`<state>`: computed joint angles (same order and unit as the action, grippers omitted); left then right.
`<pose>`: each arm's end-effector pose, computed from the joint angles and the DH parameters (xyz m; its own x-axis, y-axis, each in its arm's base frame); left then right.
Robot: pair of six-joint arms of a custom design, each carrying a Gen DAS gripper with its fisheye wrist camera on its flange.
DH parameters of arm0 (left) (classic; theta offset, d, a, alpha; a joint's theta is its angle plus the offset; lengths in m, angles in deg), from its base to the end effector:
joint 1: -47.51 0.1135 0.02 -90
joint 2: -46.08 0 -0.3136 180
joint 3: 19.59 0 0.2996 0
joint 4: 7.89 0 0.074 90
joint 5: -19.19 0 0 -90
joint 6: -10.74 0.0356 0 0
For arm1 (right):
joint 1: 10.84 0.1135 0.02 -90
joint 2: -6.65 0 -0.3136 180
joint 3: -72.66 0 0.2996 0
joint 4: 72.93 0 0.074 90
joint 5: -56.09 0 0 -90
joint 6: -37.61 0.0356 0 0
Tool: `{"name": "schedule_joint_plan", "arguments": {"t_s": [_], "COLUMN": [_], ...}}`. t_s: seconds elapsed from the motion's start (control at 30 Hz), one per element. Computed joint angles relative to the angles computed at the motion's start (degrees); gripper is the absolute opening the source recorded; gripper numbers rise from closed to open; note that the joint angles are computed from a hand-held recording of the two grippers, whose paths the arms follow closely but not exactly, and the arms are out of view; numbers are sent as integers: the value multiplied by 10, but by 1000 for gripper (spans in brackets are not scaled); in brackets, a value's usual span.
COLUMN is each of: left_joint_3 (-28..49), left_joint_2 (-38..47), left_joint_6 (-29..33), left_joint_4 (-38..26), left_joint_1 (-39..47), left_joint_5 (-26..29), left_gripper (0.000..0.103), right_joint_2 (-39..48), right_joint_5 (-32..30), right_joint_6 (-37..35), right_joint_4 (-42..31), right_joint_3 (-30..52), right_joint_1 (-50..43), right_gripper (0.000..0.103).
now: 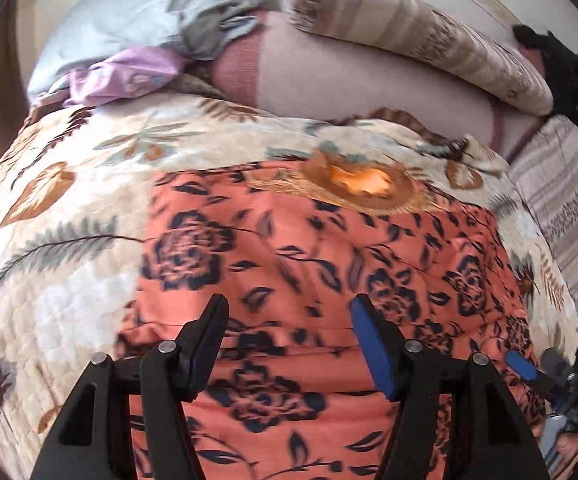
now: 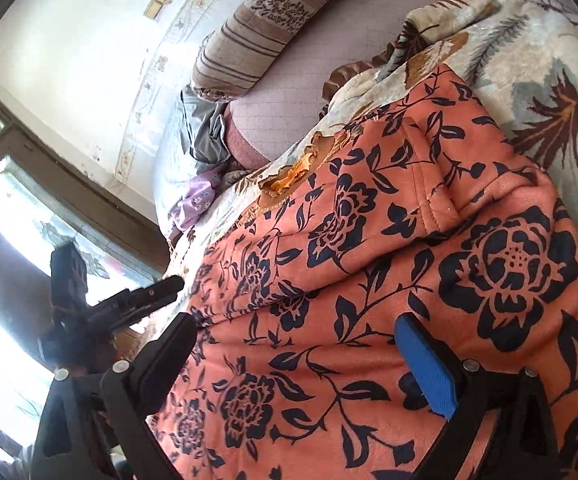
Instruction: Fold small clothes
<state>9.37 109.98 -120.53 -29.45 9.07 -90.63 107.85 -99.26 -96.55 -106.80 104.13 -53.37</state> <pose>0.1539 -0.1068 0.1339 -0.7800 -0.1731 -0.6013 -0.1014 0.9832 -0.1516 0.1426 -0.0869 0.0537 -0.8200 0.3579 -0.4467 -0.1838 0.5746 0.7976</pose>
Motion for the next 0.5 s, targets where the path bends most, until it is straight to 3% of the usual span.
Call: {"name": "schedule_joint_plan", "arguments": {"t_s": [0.07,0.13,0.27,0.37,0.4,0.47,0.5], "left_joint_3": [-39,-82,-145,-167,-159,-160,-159], "left_joint_2": [-45,-72,-81,-48,-34,-64,-85], "left_joint_6": [13,36,47,41,38,47,49], "left_joint_4": [2,32,127,187,184,188,176], "left_joint_1": [64,140,244,242,238,235,231], "left_joint_5": [16,63,144,133,126,131,125], "left_gripper": [65,65,65,65,65,65,65], "right_joint_2": [-27,-93,-96,-51,-37,-29,-38], "right_joint_5": [-12,-5,152,276,305,355,386], "right_joint_6": [15,117,286,309,309,307,308], "right_joint_4": [-64,-39,47,79,85,98,109], "right_joint_3": [27,42,109,141,144,140,132], "right_joint_1": [-23,-4,122,201,219,252,271], "right_gripper": [101,101,100,99,95,68,47]}}
